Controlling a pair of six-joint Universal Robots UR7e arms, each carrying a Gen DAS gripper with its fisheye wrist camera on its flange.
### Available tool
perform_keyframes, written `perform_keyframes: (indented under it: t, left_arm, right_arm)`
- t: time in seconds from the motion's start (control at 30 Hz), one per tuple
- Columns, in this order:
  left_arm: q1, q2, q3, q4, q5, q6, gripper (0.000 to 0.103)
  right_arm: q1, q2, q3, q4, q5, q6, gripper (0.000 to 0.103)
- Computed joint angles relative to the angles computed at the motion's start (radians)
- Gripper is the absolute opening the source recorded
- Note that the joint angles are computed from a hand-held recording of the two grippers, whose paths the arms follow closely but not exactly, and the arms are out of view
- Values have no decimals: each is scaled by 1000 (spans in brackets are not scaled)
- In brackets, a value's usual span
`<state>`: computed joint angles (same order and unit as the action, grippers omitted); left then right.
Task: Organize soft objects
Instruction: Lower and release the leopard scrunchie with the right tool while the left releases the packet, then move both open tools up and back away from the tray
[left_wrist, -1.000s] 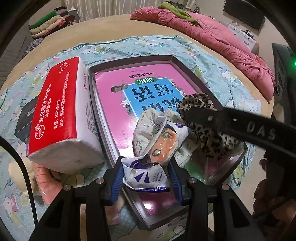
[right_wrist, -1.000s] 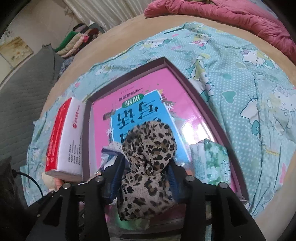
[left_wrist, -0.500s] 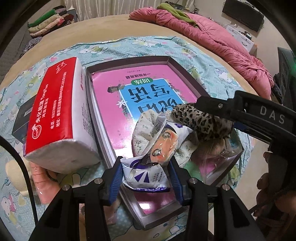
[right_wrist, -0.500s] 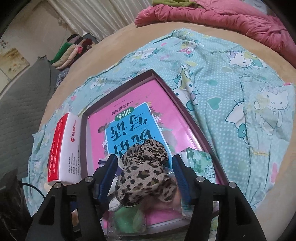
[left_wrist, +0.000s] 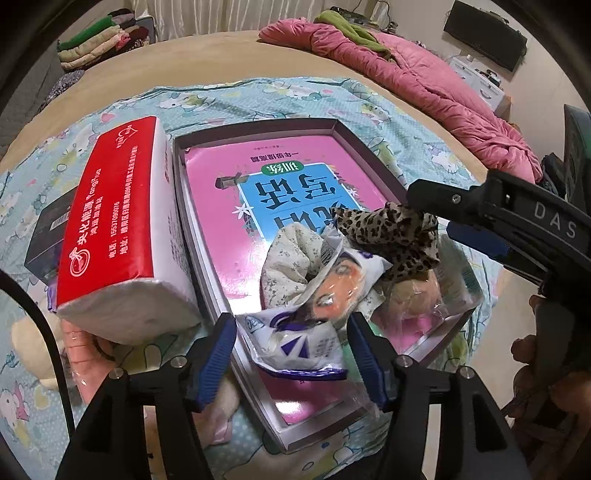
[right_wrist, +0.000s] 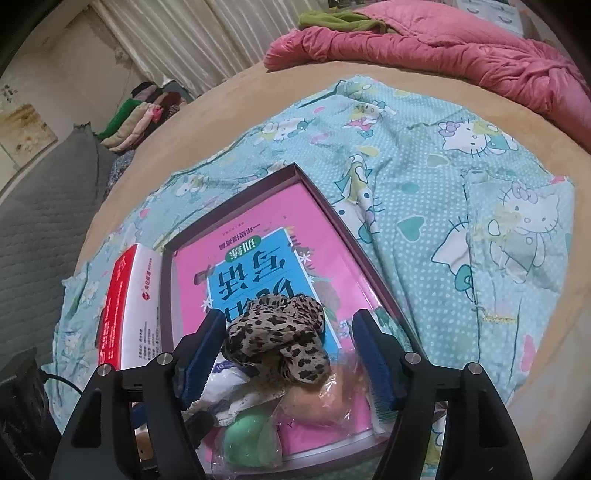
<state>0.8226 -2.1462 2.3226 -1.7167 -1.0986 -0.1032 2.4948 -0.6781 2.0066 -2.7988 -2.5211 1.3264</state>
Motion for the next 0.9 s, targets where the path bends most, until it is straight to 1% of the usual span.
perform_keyframes:
  t: [0.2,0.33,0.43,0.5,0.6,0.7,0.77,0.9]
  left_arm:
    - [-1,-14,-8,18,0,-8,68]
    - [-12,-30,-15,34,11,-10,71]
    - [-23,-41,-24,44,20,-13,72]
    - [-37,-50,-31,60,32,-22,73]
    - [-50,-68,-42,77,38,-35,78]
    - [-73,-82,-53,106,51,-40,80]
    - [-100,-98,-58,129,68,-50,81]
    - [-129,-116,-78,162,81,-59,84]
  right_arm:
    - [9,-4,-14,37,-9,5,74]
    - [20,-6,-32,70,-21,-7,77]
    - [31,-2,-46,68,-35,-24,78]
    - [35,-1,-51,66,-39,-28,78]
    - [45,-2,-59,81,-49,-17,79]
    - [62,-6,-77,131,-62,9,79]
    - [70,-5,-88,154,-66,14,80]
    - [92,0,-111,197,-69,15,80]
